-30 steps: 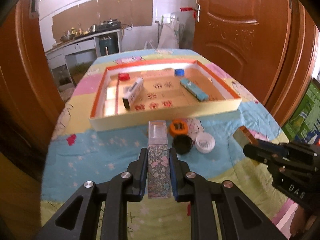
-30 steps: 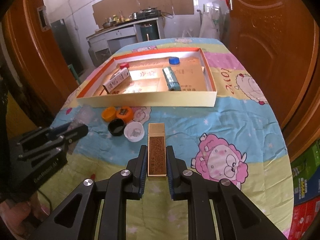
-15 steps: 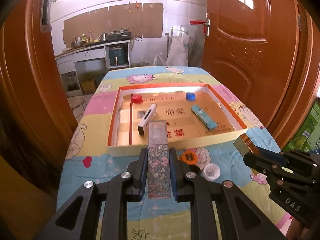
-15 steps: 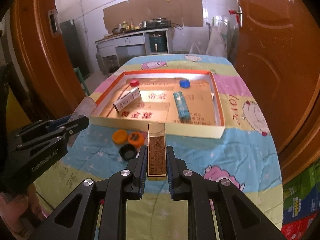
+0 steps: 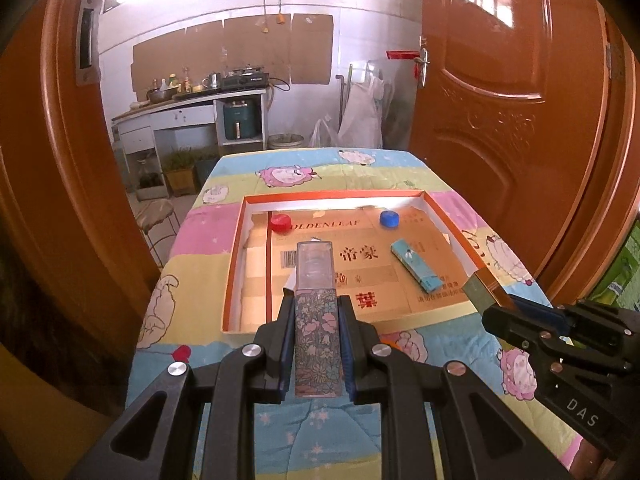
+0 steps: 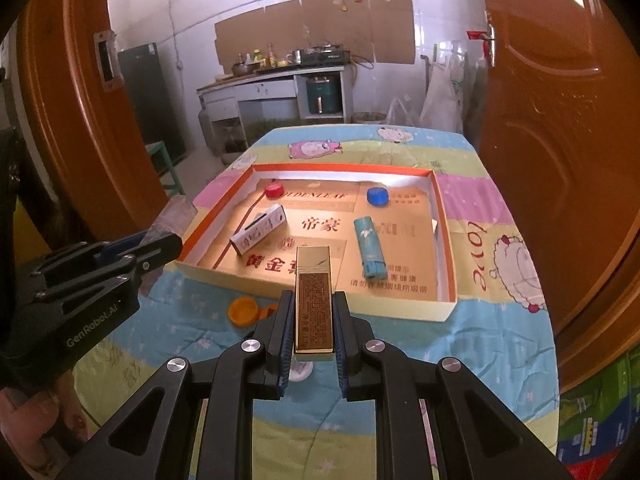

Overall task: Organize rigid objects
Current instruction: 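Carry the gold box and floral box up over the GOLDENLEAF box rim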

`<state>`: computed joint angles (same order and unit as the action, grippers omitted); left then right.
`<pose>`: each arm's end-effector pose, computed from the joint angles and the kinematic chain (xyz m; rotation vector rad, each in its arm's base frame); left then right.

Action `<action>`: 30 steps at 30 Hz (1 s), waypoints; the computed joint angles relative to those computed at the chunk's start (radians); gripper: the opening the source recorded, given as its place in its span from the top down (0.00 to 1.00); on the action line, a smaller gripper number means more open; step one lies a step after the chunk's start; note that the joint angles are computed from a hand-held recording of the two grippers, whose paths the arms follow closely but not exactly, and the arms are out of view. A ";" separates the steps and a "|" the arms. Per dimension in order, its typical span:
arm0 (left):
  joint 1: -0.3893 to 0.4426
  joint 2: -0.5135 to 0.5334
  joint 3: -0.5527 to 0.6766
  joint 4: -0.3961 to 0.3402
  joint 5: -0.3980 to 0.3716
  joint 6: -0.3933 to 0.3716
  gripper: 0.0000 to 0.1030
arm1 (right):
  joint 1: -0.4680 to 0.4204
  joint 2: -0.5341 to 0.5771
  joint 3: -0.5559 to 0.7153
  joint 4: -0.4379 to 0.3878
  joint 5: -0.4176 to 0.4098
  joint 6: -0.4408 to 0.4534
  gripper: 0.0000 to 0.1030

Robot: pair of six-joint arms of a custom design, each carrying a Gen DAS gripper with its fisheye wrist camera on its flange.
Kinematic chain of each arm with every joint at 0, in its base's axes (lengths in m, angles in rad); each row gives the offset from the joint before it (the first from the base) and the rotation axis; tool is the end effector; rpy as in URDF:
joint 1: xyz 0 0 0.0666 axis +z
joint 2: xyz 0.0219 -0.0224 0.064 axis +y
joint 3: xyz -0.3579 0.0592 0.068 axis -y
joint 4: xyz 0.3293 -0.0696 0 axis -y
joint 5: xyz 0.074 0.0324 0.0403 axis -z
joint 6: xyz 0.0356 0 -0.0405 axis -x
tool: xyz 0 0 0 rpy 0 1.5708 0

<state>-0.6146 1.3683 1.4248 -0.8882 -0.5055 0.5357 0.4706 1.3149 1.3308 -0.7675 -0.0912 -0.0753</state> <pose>0.3496 -0.2261 0.4356 -0.1369 2.2699 0.0136 0.3607 0.1867 0.4244 -0.5069 2.2941 0.3781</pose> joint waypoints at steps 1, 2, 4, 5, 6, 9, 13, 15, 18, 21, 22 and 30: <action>0.003 0.003 0.003 0.002 0.003 -0.001 0.80 | -0.003 0.005 0.006 0.000 -0.002 0.001 0.82; 0.007 0.007 0.007 0.004 0.007 -0.003 0.80 | -0.006 0.011 0.011 0.001 -0.005 0.002 0.82; 0.011 0.011 0.013 0.007 0.013 -0.006 0.80 | -0.012 0.022 0.022 0.002 -0.011 0.005 0.82; 0.015 0.015 0.016 0.010 0.018 -0.008 0.80 | -0.014 0.025 0.026 0.002 -0.012 0.007 0.82; 0.017 0.018 0.021 0.010 0.020 -0.009 0.80 | -0.017 0.030 0.031 0.002 -0.015 0.008 0.82; 0.024 0.027 0.031 0.016 0.032 -0.013 0.80 | -0.024 0.049 0.048 0.002 -0.020 0.012 0.82; 0.039 0.041 0.046 0.029 0.051 -0.024 0.80 | -0.029 0.073 0.076 -0.003 -0.023 0.018 0.82; 0.047 0.055 0.063 0.035 0.061 -0.034 0.80 | -0.032 0.086 0.091 -0.005 -0.024 0.023 0.82; 0.063 0.072 0.081 0.050 0.086 -0.045 0.80 | -0.040 0.103 0.110 -0.006 -0.029 0.025 0.82; 0.073 0.092 0.098 0.063 0.106 -0.055 0.80 | -0.046 0.121 0.128 -0.006 -0.033 0.027 0.82; 0.075 0.100 0.105 0.064 0.111 -0.059 0.80 | -0.048 0.127 0.134 -0.007 -0.035 0.027 0.82; 0.092 0.159 0.162 0.063 0.141 -0.079 0.80 | -0.062 0.167 0.174 -0.011 -0.047 0.034 0.82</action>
<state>-0.5223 1.5268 1.5870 -0.8257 -0.3646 0.4563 0.4081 1.4821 1.5046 -0.7787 -0.1381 -0.0415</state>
